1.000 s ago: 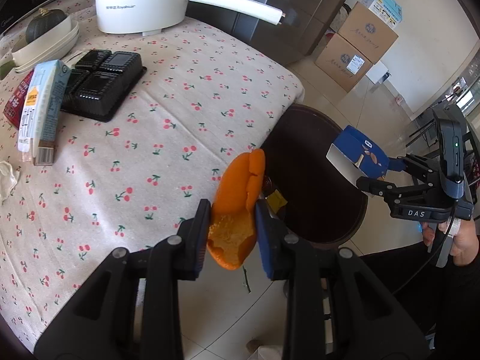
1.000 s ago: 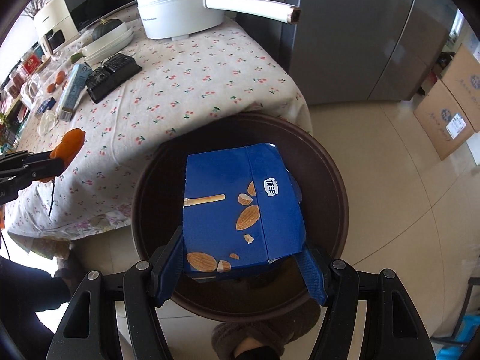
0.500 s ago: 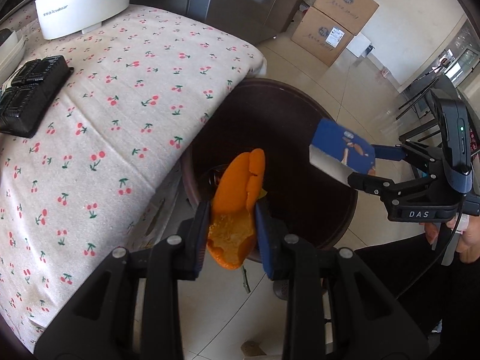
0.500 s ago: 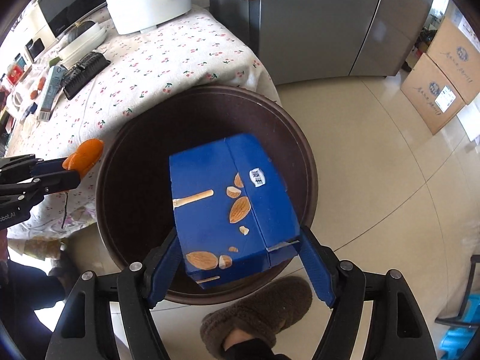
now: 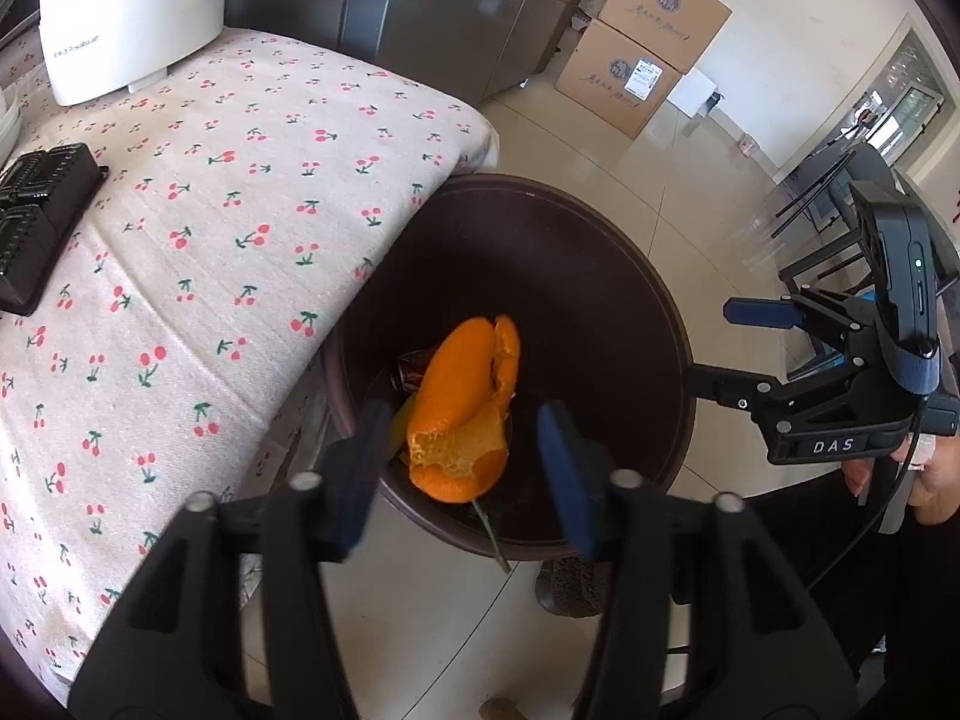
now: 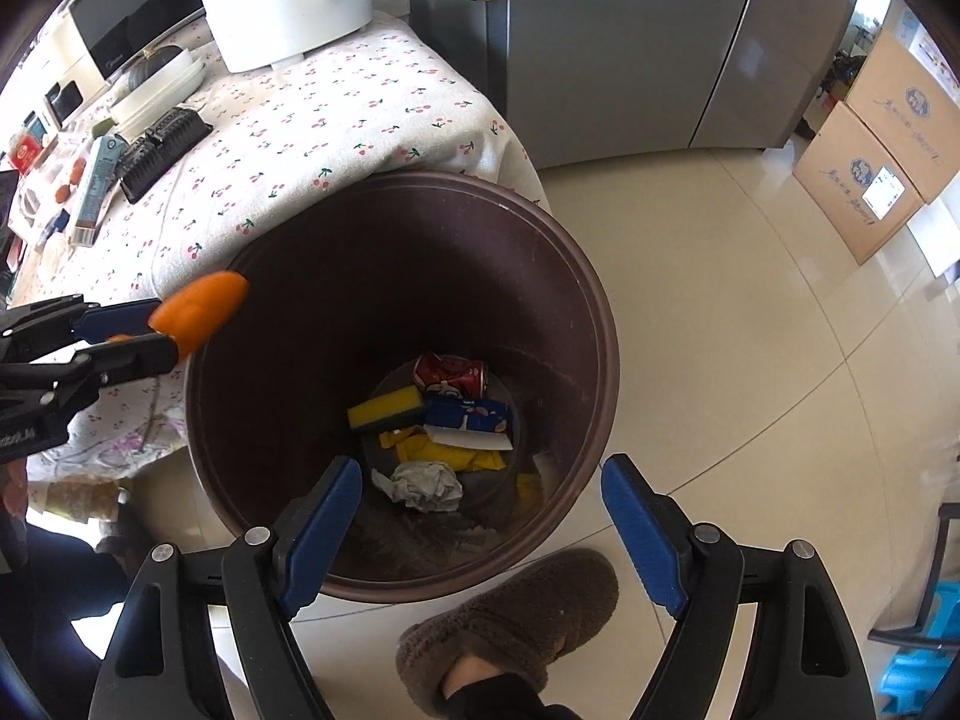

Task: Collect trash
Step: 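Move both tools back over the table toward the milk carton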

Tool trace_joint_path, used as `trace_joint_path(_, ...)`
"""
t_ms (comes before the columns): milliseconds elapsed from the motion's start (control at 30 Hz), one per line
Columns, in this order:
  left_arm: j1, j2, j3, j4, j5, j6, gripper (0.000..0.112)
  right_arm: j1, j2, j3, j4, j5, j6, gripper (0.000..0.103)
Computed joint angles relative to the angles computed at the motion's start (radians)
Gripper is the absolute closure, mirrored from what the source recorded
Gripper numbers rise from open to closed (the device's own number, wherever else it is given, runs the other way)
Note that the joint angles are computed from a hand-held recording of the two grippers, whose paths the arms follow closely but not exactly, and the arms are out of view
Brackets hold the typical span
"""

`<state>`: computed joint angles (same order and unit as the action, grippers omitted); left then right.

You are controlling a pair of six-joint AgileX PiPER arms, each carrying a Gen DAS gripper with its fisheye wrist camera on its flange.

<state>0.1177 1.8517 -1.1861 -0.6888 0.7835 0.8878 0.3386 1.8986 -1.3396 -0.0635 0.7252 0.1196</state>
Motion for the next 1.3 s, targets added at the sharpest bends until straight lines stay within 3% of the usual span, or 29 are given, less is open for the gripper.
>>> trace_joint_path(33, 0.000, -0.018, 0.015, 0.008, -0.029, -0.009, 0.029, -0.001, -0.002, 0.001, 0.002, -0.001, -0.001, 0.019)
trace_joint_path(267, 0.031, -0.043, 0.023, 0.096, -0.058, -0.068, 0.027, 0.016, 0.009, -0.028, -0.014, 0.015, 0.015, 0.019)
trace_joint_path(533, 0.081, -0.089, 0.059, 0.140, -0.078, -0.077, 0.013, 0.057, 0.027, -0.081, -0.038, 0.035, 0.044, 0.018)
trace_joint_path(767, 0.151, -0.121, 0.072, 0.164, -0.078, -0.074, 0.012, 0.108, 0.054, -0.151, -0.059, 0.064, 0.069, 0.018)
trace_joint_path(1300, 0.435, -0.151, 0.039, 0.111, 0.011, 0.029, 0.011, 0.253, 0.196, -0.433, -0.084, 0.180, 0.101, 0.017)
